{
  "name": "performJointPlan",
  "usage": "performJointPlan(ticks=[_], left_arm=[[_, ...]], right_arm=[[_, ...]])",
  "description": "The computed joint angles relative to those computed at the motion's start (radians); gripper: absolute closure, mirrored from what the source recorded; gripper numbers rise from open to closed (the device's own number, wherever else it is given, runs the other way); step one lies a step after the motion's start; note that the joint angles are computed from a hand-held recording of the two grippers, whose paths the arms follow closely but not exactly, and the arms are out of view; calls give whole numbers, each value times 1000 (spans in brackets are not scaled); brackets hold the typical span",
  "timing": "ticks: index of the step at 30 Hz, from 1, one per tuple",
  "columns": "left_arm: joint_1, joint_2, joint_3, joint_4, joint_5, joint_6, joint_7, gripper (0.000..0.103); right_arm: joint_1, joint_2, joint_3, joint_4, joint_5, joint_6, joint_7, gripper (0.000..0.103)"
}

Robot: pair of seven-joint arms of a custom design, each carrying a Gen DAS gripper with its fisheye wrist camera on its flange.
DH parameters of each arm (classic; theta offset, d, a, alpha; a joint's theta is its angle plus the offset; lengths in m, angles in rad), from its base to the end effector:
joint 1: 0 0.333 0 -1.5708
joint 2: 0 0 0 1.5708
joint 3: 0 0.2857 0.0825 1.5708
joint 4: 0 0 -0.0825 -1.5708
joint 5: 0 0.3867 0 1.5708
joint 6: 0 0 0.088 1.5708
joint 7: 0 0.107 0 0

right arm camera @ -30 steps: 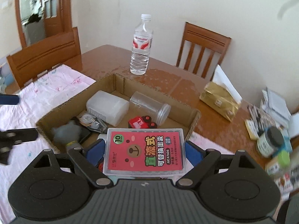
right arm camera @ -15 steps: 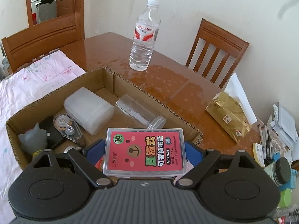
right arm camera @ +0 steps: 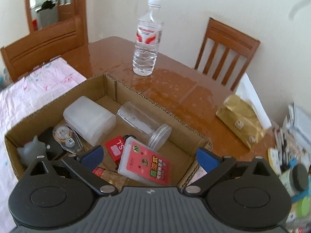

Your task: Organize rigid objects

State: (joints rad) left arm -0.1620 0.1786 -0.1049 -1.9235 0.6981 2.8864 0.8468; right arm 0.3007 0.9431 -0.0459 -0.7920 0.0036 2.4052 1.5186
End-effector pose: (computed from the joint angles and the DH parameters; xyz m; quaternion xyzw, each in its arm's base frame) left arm 0.6065 -0.2012 0.4507 -0.5968 0.6880 -0.2900 0.2938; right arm 0.7790 0.2222 0.4233 -0.7702 0.5462 -0.2180 0.2470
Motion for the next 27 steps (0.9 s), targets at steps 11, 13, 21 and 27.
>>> performJointPlan(ticks=[11, 13, 21, 27], left_arm=[[51, 29, -61, 55, -211, -22, 296, 1], [51, 51, -68, 91, -255, -43, 364, 1], [40, 97, -79, 201, -376, -115, 559, 1], [45, 112, -98, 253, -462, -194, 666, 1]], right_arm=[[162, -369, -102, -451, -179, -39, 506, 0], [195, -444, -105, -547, -240, -38, 610, 0], [294, -601, -89, -721, -475, -159, 1048, 0], [274, -623, -24, -725, -541, -211, 1179, 0]])
